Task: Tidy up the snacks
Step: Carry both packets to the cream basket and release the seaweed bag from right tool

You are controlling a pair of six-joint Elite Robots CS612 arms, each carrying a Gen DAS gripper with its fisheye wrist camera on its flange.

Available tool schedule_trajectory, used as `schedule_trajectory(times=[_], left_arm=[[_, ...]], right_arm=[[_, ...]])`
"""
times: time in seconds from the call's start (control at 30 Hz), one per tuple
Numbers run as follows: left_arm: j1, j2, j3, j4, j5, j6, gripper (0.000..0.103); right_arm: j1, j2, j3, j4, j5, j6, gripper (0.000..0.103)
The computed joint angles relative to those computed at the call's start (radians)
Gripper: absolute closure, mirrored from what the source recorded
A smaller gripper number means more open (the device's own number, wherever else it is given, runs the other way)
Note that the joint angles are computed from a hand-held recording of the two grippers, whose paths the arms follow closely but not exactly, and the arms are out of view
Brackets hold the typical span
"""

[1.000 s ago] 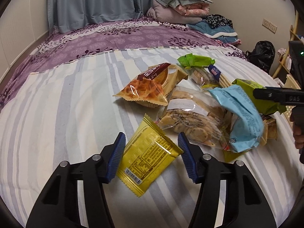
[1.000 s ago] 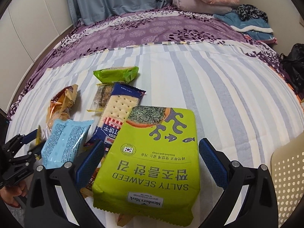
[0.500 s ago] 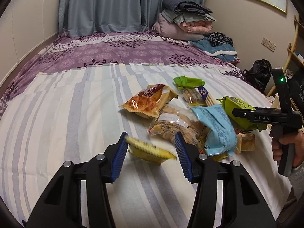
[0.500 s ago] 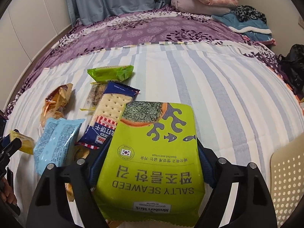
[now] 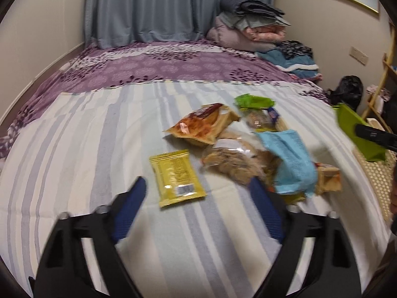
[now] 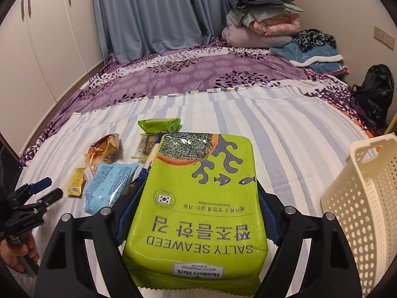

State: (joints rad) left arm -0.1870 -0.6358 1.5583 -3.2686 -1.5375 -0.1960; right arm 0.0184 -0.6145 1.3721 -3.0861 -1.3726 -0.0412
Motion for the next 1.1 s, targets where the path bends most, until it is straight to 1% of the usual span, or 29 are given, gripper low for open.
schedule_trajectory(times=[0.1, 0.13, 0.17, 0.2, 0.23, 0.3, 0.33, 0.4, 0.5, 0.63, 0.83, 1.0, 1.1], left_arm=[[0.007, 0.027, -0.04, 0.057, 0.015, -0.042, 0.014], [0.009, 0.036, -0.053, 0.07, 0.02, -0.051, 0.018], [0.008, 0.043, -0.064, 0.091, 0.036, -0.057, 0.021], [0.009, 0.05, -0.078, 0.118, 0.042, -0.065, 0.033], [0.013, 0.058, -0.095, 0.147, 0.034, -0.081, 0.04], [0.012, 0.067, -0.111, 0.161, 0.046, -0.091, 0.042], [0.01, 0.071, -0.119, 0.17, 0.054, -0.082, 0.047], [0.007, 0.074, -0.127, 0.18, 0.068, -0.069, 0.049], [0.008, 0.072, -0.125, 0.176, 0.067, -0.08, 0.053], [0.008, 0.053, -0.09, 0.138, 0.077, -0.1, 0.053], [-0.005, 0.0, -0.012, 0.048, 0.103, -0.087, 0.053], [-0.024, -0.044, 0.041, -0.021, 0.103, -0.06, 0.053], [-0.039, -0.067, 0.067, -0.062, 0.091, -0.047, 0.053]], right_arm=[[-0.006, -0.013, 0.027, -0.03, 0.012, 0.019, 0.023], [-0.006, -0.015, 0.03, -0.035, 0.014, 0.023, 0.023], [-0.007, -0.017, 0.034, -0.041, 0.017, 0.027, 0.023], [-0.007, -0.019, 0.038, -0.047, 0.018, 0.029, 0.023], [-0.008, -0.021, 0.043, -0.053, 0.019, 0.031, 0.023], [-0.01, -0.024, 0.05, -0.064, 0.022, 0.034, 0.023], [-0.01, -0.026, 0.054, -0.072, 0.019, 0.036, 0.023], [-0.011, -0.029, 0.064, -0.09, 0.015, 0.038, 0.023], [-0.014, -0.039, 0.087, -0.124, 0.013, 0.043, 0.023], [-0.022, -0.058, 0.126, -0.18, 0.006, 0.055, 0.023], [-0.044, -0.091, 0.187, -0.258, 0.001, 0.083, 0.023], [-0.067, -0.121, 0.245, -0.326, -0.022, 0.117, 0.023], [-0.086, -0.138, 0.282, -0.368, -0.051, 0.139, 0.023]])
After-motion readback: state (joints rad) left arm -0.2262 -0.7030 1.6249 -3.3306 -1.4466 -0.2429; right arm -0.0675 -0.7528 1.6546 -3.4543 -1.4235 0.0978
